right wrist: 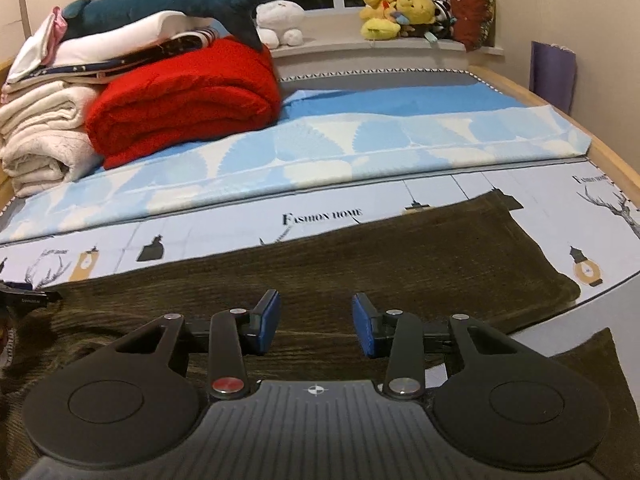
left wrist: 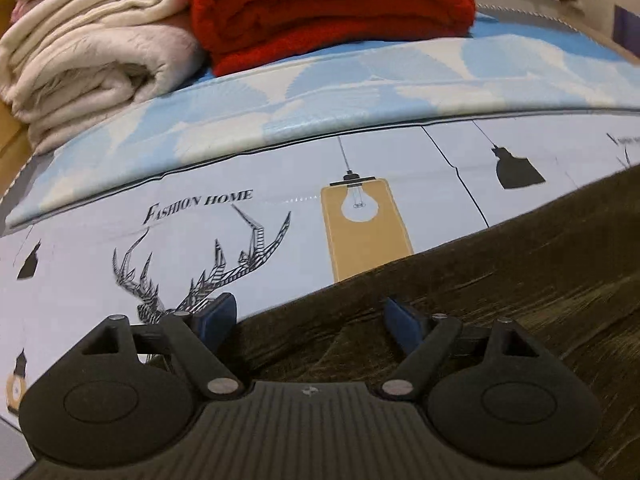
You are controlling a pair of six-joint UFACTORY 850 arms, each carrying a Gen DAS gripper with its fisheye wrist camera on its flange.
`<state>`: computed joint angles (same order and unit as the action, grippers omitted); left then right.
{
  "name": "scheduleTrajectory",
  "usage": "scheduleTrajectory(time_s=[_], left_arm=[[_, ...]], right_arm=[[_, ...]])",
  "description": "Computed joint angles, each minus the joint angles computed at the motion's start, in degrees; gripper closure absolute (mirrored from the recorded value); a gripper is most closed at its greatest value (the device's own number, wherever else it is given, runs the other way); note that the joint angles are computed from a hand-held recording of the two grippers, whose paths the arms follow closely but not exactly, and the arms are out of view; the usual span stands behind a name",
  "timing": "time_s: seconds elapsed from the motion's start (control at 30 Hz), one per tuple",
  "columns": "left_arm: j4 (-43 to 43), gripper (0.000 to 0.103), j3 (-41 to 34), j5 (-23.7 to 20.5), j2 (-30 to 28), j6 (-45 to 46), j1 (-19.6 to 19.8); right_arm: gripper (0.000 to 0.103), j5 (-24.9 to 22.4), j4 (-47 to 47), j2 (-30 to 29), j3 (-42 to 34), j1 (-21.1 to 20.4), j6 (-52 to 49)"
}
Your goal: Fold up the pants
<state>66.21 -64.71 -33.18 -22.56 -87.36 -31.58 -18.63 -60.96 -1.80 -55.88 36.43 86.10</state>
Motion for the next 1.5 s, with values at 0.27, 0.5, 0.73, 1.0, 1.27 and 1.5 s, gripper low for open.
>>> scheduleTrajectory(time_s=[0.27, 0.5, 0.73, 1.0, 1.27, 1.5], left_arm=[[-6.4, 0.099, -1.6, 0.7, 0.1, 10.5, -0.8], [-3.2, 0.100, 1.9, -4.8, 7.2, 6.6, -7.3], [-1.8, 0.101, 7.1, -12.4, 17.5, 5.7, -21.0], [-18.4, 0.092, 13.6, -8.5, 25.7, 8.0, -28.6], [-49.9, 0.054, 22.6, 7.8, 32.8, 7.3, -17.0], [-68.4, 0.037, 26.3, 9.7, 31.0, 12.0, -9.0]], right_arm=[[0.061, -2.3, 4.7, -0.5, 0.0, -0.3, -5.5], [0.061, -6.0, 12.9, -1.8, -0.7, -0.5, -13.7], [0.061, -7.6, 22.2, -1.6, -0.2, -0.2, -18.2], [0.061, -8.1, 23.6, 1.4, 1.5, 1.3, -16.8], [0.061, -5.6, 29.1, 2.5, 3.0, -1.4, -15.1], [0.061, 1.0, 19.1, 3.0, 4.7, -4.3, -1.8]])
